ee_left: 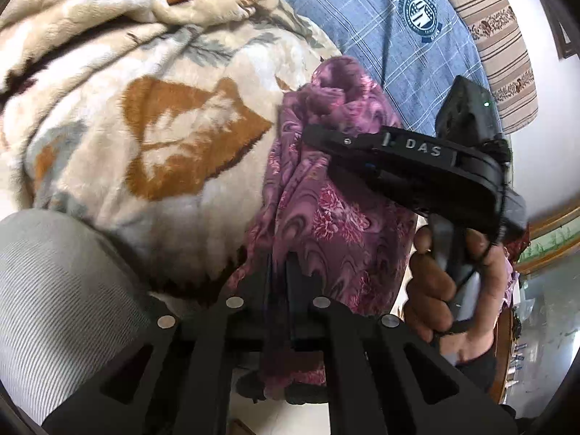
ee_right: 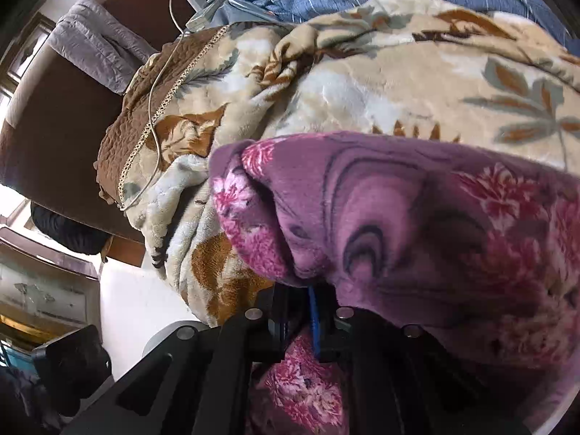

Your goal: Fold small clothes

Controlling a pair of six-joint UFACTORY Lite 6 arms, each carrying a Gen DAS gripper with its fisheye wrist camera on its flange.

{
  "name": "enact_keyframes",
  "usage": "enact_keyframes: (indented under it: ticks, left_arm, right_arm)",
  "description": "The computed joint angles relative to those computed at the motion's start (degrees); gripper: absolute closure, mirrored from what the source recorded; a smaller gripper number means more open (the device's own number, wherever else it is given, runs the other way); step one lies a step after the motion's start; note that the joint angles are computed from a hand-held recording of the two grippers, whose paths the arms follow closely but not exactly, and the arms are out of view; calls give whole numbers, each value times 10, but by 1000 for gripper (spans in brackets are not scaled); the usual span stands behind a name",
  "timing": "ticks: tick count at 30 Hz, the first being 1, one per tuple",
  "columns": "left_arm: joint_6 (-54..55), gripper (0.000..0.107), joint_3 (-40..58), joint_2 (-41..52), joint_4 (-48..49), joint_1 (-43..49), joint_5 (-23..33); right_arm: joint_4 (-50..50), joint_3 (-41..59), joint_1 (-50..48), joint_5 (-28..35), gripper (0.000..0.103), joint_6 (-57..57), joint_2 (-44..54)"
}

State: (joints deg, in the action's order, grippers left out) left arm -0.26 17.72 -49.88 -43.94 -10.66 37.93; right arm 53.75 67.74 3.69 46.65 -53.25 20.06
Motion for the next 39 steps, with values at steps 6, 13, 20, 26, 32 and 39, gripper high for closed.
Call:
enact_keyframes:
  ticks: [6,13,20,26,32,39]
  left_arm:
    - [-93,91,42,-75,147,21,58]
    - [8,72,138,86,64,-14,-47]
    - [192,71,315,357,-83,-16,-107]
    - [175,70,474,535,-2,-25,-89]
    - [245,90,428,528,-70,-33,-123]
    - [307,101,371,482,-137,-29,-168]
  right_arm:
    - [109,-45,-104,148,63,-70,-82]
    - [112,-53,-233,142,73,-91,-113]
    - [138,-20,-218,73,96,-100,-25]
    - [71,60,-189,40,103,-25,73]
    - [121,-56,-366,177,35,-137,-62]
    - [47,30,-409,164,36,-115,64]
